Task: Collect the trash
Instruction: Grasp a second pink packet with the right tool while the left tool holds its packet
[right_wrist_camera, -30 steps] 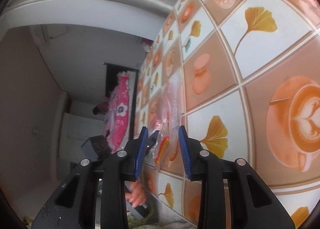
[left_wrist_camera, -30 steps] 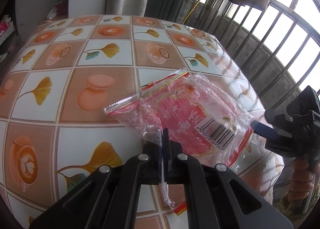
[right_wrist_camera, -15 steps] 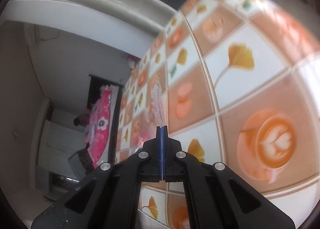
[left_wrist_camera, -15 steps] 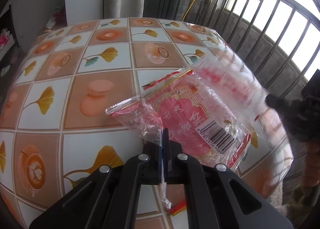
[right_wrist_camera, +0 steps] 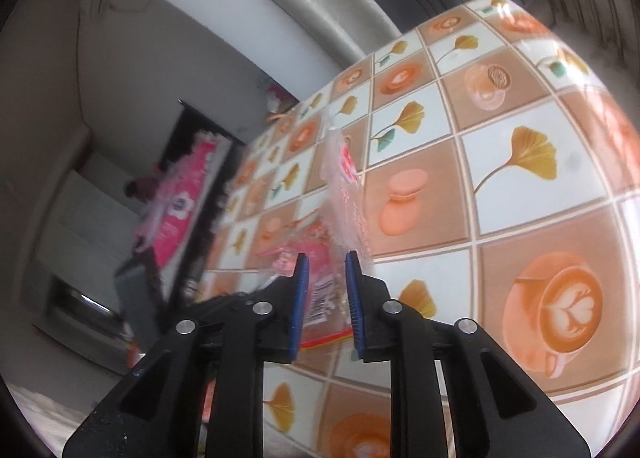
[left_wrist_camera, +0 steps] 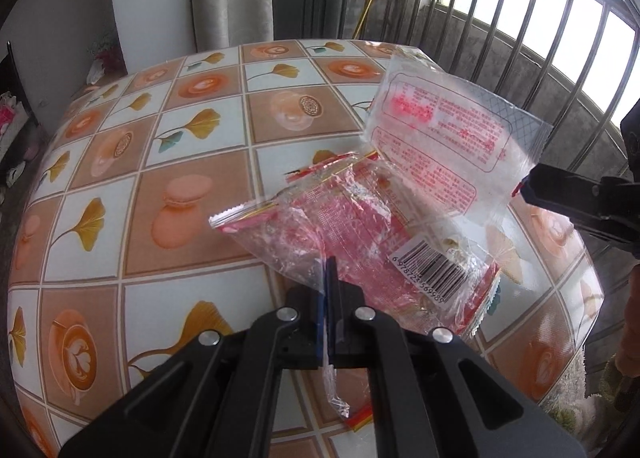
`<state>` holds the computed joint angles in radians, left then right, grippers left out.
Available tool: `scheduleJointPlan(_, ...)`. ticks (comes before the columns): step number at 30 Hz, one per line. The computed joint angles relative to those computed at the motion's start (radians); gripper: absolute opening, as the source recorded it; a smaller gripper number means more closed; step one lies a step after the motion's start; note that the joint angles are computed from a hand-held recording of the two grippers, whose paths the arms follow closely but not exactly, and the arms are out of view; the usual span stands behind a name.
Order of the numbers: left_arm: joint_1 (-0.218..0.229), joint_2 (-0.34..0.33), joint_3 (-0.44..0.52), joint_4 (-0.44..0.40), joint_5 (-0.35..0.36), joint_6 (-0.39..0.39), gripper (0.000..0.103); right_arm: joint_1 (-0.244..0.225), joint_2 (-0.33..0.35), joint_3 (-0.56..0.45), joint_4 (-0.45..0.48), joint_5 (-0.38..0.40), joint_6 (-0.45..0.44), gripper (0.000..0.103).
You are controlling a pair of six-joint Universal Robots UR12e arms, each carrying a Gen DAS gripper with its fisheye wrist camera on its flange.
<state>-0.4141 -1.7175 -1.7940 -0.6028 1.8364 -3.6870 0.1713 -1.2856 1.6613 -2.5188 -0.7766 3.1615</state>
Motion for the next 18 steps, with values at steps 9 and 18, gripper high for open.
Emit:
scheduleJointPlan(9,-0.001,0.0,-0.004,0.013,-0.001,-0.006,0.0,0.035,0.032,-0.023,-0.068,-0.137,-0.025,0.023)
scheduleJointPlan(18,0.004,0.006,-0.018,0.038,-0.016,-0.024,0.0,0.022,0.06,-0.036,-0.134,-0.129,0.101,0.0)
